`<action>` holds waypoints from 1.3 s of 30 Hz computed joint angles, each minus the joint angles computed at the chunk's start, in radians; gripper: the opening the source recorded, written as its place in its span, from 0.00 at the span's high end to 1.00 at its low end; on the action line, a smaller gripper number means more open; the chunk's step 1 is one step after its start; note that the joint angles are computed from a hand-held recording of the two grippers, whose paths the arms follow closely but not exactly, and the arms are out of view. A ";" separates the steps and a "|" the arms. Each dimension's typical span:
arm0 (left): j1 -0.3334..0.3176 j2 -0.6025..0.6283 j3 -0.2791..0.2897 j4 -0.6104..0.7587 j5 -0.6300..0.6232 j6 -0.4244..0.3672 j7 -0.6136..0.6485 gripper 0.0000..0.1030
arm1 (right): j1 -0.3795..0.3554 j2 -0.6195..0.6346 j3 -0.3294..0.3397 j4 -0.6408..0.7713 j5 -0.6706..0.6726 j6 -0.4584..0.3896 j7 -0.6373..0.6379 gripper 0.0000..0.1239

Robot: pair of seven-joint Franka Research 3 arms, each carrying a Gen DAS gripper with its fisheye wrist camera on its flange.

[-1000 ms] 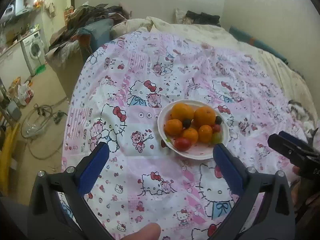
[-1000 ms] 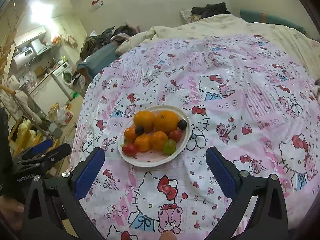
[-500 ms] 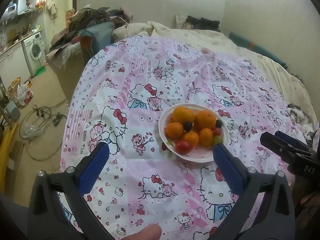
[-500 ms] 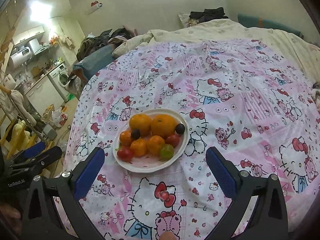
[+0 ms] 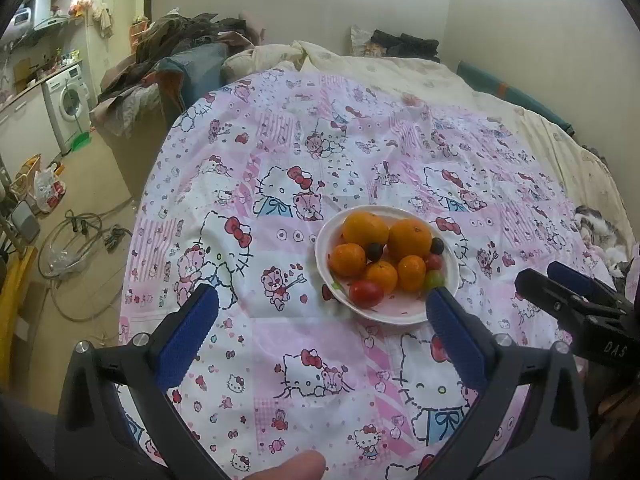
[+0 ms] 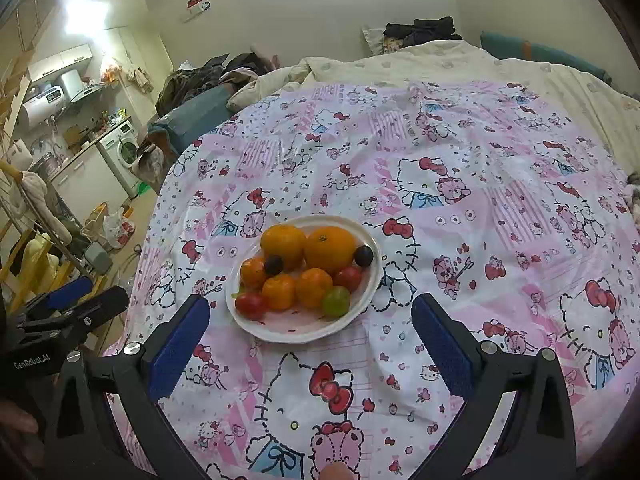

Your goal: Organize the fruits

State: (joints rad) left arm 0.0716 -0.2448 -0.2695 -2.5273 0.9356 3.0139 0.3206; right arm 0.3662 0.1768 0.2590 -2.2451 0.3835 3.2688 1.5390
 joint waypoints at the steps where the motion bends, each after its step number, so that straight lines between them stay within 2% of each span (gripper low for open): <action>1: 0.000 0.000 -0.001 0.001 0.000 -0.002 -0.001 0.01 | 0.016 0.001 -0.015 0.000 -0.003 0.001 0.004 0.17; 13: -0.006 -0.001 0.004 -0.001 -0.011 -0.003 0.006 0.01 | 0.006 0.004 -0.005 0.003 -0.006 -0.002 0.001 0.17; 18: 0.003 -0.001 -0.003 -0.001 0.004 0.000 -0.006 0.01 | 0.027 0.006 -0.028 0.003 -0.012 -0.001 0.007 0.17; 39: -0.005 -0.003 0.001 -0.002 -0.006 -0.008 -0.005 0.01 | 0.041 0.003 -0.043 -0.002 -0.027 0.003 0.016 0.17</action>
State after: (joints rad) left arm 0.0671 -0.2481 -0.2689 -2.5289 0.9294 3.0056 0.3152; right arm 0.4073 0.1802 0.2161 -2.2469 0.3570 3.2722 1.5551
